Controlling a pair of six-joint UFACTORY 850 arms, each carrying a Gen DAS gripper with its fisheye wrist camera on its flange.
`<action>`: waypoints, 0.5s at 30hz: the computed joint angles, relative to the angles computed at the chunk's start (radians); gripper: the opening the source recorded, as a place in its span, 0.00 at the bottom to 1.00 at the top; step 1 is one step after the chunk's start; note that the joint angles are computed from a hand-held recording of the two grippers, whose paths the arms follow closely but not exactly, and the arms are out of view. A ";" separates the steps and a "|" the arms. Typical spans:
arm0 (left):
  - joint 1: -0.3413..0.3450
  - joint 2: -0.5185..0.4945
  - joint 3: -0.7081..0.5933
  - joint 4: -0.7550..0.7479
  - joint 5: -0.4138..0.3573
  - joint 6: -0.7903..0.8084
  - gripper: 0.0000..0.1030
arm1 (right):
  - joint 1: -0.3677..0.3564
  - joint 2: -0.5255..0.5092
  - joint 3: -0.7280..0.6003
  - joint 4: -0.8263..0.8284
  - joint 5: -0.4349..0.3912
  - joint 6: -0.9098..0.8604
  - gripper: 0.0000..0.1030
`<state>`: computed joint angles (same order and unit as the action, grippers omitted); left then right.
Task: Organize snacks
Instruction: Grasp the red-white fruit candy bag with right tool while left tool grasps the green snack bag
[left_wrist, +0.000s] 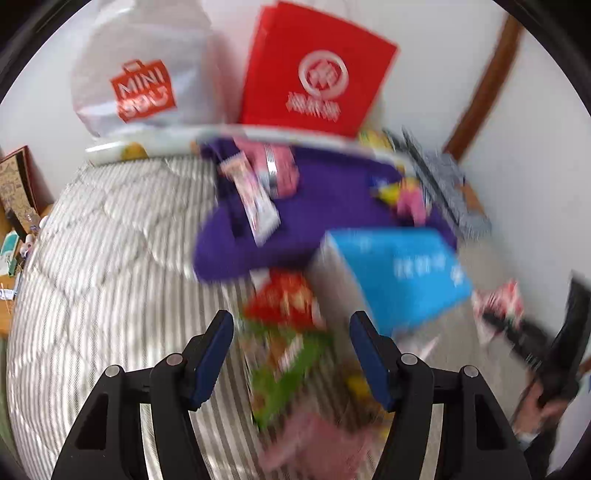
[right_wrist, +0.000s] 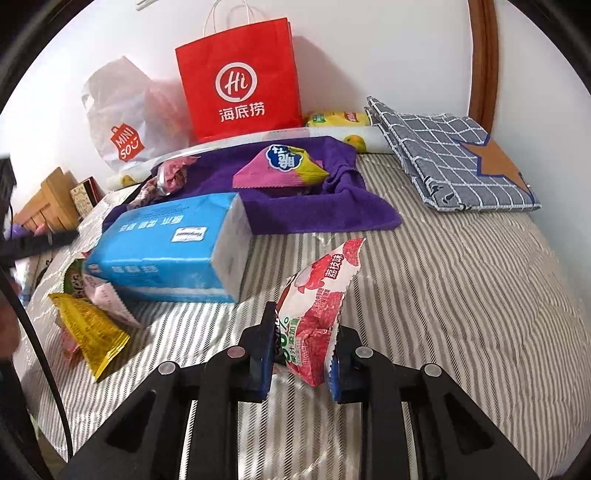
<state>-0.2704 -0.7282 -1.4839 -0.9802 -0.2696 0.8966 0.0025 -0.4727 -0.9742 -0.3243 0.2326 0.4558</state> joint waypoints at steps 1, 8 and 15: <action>-0.009 -0.002 0.005 0.078 0.022 -0.072 0.61 | 0.000 0.005 0.006 -0.018 0.001 0.022 0.23; -0.005 -0.019 0.018 0.075 0.050 -0.118 0.49 | 0.012 0.057 0.072 0.040 0.020 -0.032 0.23; 0.005 0.027 0.082 -0.149 0.066 0.098 0.34 | 0.011 0.086 0.118 0.046 0.039 -0.026 0.23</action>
<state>-0.2650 -0.7009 -1.4022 -1.1292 -0.2039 0.9949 0.0140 -0.3872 -0.8564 -0.2785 0.2712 0.4294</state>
